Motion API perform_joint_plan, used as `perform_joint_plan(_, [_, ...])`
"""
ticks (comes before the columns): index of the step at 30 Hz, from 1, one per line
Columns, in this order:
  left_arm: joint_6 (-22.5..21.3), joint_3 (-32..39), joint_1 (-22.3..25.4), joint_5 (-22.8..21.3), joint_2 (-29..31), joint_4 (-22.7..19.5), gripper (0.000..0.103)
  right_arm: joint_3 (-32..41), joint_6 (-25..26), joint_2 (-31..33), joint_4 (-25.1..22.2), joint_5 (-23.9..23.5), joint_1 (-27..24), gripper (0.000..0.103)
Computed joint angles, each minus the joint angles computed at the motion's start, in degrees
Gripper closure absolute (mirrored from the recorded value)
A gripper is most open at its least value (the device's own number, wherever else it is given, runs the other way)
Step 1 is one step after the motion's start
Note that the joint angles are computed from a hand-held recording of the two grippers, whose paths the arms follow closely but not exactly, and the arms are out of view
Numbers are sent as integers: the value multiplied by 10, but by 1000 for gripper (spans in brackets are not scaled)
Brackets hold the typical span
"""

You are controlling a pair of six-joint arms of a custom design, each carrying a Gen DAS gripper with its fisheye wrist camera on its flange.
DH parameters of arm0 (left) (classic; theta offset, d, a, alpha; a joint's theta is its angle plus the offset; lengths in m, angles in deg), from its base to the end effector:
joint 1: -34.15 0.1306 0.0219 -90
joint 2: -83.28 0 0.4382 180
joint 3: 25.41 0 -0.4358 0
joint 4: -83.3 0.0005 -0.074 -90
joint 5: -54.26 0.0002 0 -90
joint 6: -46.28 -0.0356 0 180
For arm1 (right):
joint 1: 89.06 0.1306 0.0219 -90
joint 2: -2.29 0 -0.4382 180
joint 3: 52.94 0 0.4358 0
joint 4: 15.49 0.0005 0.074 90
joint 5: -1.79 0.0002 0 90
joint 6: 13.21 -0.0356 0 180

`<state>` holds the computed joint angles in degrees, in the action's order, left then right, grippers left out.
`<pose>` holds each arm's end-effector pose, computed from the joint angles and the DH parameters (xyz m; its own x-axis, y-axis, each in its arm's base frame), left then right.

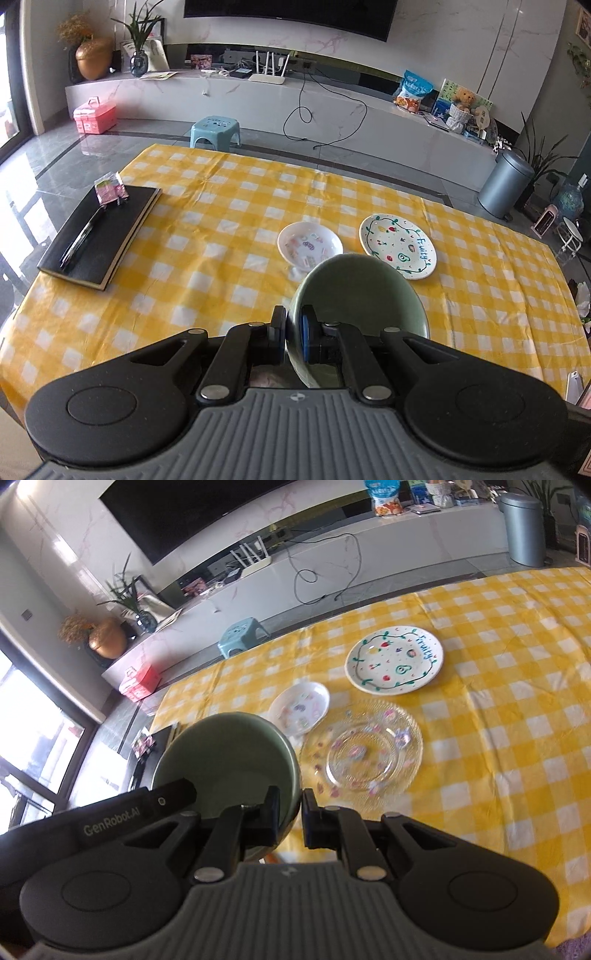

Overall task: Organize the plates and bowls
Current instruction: 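Lift the green bowl with both grippers toward the stacked steel bowls, then lower the green bowl with both grippers into the steel bowl stack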

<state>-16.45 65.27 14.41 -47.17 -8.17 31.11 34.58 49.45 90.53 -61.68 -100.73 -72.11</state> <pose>0.4880 -0.1681 0.5012 -0.7383 -0.2122 -0.6402 -0.1428 0.9769 -0.1591 0.4937 0.1580 0.4836 -0.8163 0.2199 -0.5341 -0.0578 0.8889 0.4544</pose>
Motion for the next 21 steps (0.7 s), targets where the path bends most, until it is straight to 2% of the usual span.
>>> perform_joint_plan(11, [52, -87, 10, -5, -88, 10, 95, -44, 22, -55, -2, 8, 44, 93])
perform_joint_plan(21, [64, -124, 22, 13, -114, 15, 95, -52, 25, -60, -13, 12, 59, 93])
